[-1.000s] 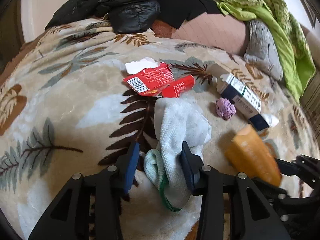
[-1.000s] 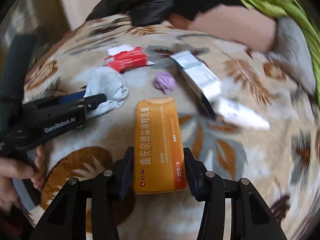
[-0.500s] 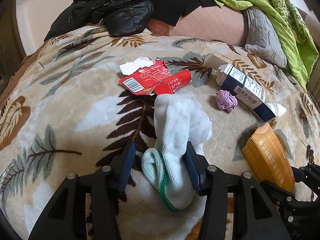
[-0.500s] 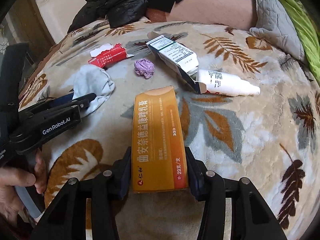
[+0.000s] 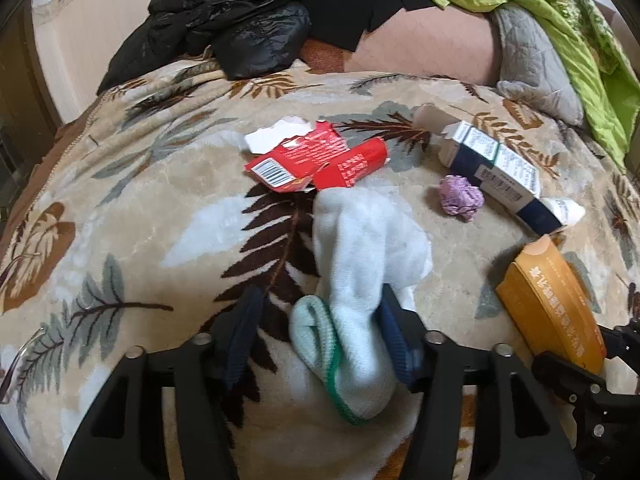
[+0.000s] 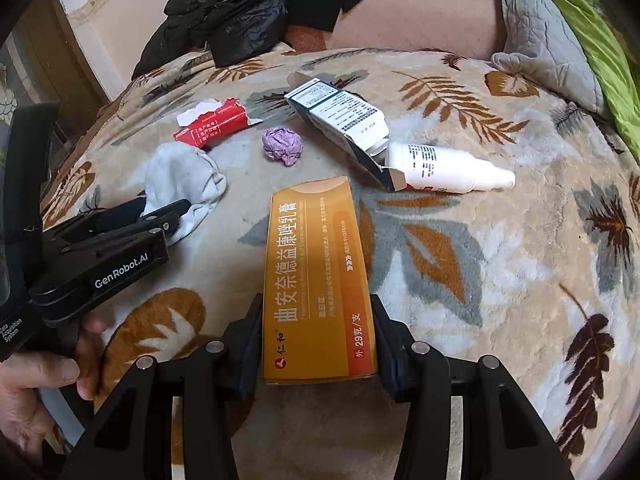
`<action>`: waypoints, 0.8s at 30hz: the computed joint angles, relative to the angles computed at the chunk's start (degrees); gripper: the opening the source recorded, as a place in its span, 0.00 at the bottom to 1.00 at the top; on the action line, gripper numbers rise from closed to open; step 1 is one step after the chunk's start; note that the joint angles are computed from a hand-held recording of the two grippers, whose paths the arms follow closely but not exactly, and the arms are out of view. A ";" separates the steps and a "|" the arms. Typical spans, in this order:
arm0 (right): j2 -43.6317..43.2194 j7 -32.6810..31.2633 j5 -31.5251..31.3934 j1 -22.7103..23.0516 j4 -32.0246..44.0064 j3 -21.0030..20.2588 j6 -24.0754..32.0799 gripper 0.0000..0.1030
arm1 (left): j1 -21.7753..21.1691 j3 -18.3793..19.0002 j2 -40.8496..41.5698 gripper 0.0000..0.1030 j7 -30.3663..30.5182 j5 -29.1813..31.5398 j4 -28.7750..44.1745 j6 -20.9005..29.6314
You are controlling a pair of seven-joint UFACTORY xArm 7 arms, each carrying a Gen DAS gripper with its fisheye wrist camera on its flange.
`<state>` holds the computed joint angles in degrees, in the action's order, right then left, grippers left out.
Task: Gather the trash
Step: 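Grasp the orange medicine box with the right gripper while the left gripper holds the sock, then lift the sock with the left gripper while the right gripper lifts the orange box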
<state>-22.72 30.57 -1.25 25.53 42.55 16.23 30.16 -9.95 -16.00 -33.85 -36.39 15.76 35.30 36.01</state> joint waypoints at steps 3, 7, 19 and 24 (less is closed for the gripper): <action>0.02 2.39 -5.75 -2.43 0.26 3.03 -0.36 0.51 | 0.12 0.00 -0.21 0.61 -0.06 0.18 -0.14 -0.07; 1.15 3.34 -9.61 -3.57 0.27 3.14 -2.29 0.50 | 0.29 -0.41 -0.27 0.61 -0.31 0.72 -0.08 0.13; -2.64 9.08 -13.57 -5.91 -0.94 4.57 -3.86 0.49 | -0.47 -2.07 -0.18 0.18 1.17 2.44 0.71 -0.71; -4.38 11.09 -13.74 -6.77 -1.39 4.59 -5.26 0.49 | -2.09 0.39 -1.88 0.16 1.85 -0.74 -0.09 -2.18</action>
<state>-27.10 41.66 -14.98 18.76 41.16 20.82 24.90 -12.05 -15.61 -35.73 -34.54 15.03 35.21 33.83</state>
